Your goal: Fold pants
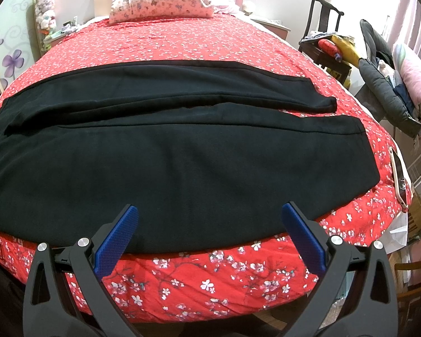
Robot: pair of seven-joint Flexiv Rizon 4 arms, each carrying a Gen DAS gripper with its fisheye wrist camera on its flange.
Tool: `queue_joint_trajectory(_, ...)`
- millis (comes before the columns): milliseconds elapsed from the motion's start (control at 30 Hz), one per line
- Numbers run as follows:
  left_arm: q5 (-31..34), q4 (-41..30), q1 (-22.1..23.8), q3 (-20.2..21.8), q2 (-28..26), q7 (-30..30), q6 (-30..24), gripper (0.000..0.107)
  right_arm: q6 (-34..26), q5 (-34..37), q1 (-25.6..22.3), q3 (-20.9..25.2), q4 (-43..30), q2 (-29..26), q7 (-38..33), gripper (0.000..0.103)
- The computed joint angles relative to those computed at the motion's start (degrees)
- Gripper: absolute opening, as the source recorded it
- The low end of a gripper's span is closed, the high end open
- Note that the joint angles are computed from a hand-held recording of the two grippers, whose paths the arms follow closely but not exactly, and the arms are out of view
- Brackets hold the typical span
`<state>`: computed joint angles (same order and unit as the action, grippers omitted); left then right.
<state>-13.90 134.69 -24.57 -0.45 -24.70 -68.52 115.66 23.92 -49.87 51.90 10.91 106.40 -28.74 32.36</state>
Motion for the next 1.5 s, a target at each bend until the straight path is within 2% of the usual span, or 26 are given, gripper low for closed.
queue_joint_trajectory(500,0.1,0.0,0.0,0.0,0.1,-0.2,-0.3,0.101,0.8,-0.3,-0.3,0.1,1.1,0.5,0.8,0.102)
queue_joint_trajectory(667,-0.3,-0.3,0.4,-0.3,0.8,-0.9,-2.1,0.101,4.0,-3.7,-1.7,-0.4,5.1,3.1,5.3,0.102)
queue_joint_trajectory(733,-1.2,-1.2,-0.7,1.0,1.1,-0.5,-3.0,0.101,5.5,-6.1,-2.8,-0.6,7.5,5.0,8.0,0.102)
queue_joint_trajectory(867,-4.6,-4.2,-4.0,3.1,0.5,-0.5,-2.0,0.101,8.2,-11.8,-6.4,-0.8,12.8,9.8,14.0,0.102)
queue_joint_trajectory(1000,-6.4,-8.2,-3.4,1.4,-0.1,-2.2,-2.7,0.101,9.5,-13.5,-11.7,-0.6,14.9,13.4,14.3,0.102)
queue_joint_trajectory(1167,-7.3,-13.8,-2.6,-0.2,-2.7,-6.7,-3.3,0.101,19.3,-13.9,-21.1,-2.5,18.1,17.1,18.2,0.102)
queue_joint_trajectory(1267,-8.7,-15.1,-5.5,2.1,-6.0,-7.9,2.8,0.101,27.2,-16.3,-26.8,-4.7,19.6,17.4,23.6,0.102)
queue_joint_trajectory(1333,-9.5,-15.3,-6.2,2.6,-7.6,-6.8,6.4,0.101,28.3,-14.8,-29.2,-5.4,19.4,16.6,24.9,0.101)
queue_joint_trajectory(1500,-10.7,-16.7,-5.8,1.7,-9.3,-1.6,6.3,0.101,22.6,-0.5,-31.0,-6.2,12.9,10.3,16.7,0.073)
